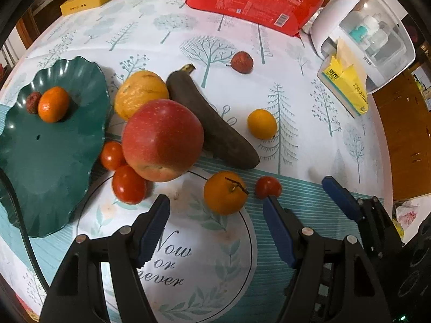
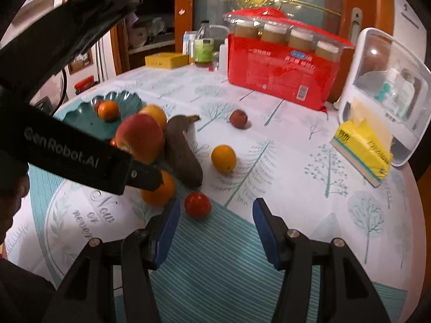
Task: Organize fruits
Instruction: 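Move both grippers back toward the fruit pile beside the apple, then grasp the stemmed orange with the left gripper while the right gripper grasps a cherry tomato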
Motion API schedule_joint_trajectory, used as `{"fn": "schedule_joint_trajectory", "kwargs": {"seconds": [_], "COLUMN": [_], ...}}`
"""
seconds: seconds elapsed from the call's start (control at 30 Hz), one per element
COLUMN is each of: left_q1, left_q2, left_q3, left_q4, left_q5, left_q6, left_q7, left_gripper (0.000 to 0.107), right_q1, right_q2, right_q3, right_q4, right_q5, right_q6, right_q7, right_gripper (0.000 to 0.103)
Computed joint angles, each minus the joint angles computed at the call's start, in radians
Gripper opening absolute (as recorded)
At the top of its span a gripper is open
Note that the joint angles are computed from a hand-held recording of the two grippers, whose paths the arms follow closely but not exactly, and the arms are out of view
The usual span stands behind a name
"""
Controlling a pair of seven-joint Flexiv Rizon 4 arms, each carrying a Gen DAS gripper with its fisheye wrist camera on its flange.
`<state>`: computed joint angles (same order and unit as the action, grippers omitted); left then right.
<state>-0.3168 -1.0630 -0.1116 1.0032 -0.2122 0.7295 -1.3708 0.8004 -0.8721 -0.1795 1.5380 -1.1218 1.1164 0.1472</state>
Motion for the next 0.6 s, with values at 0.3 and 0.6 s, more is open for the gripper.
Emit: {"fn": "schedule_joint_trajectory", "kwargs": {"seconds": [0.3, 0.6], "left_q1": [-0.017, -0.022], "left_q2": [-0.060, -0.101], "left_q3": [0.004, 0.002], "left_q4": [-0.078, -0.132], "left_q5": [0.006, 0.004], "left_q6": [-0.041, -0.064], "left_q7": [-0.009, -0.014], "left_gripper": [0.064, 0.053], "right_q1": [-0.010, 0.001], "right_q2": [-0.052, -0.083], "right_q3": [0.001, -0.023], "right_q4": [-0.043, -0.068], "right_q5": [0.045, 0.115], "right_q6": [0.040, 0.088], "right_q7": [-0.048, -0.092], "right_gripper": [0.049, 0.039]}}
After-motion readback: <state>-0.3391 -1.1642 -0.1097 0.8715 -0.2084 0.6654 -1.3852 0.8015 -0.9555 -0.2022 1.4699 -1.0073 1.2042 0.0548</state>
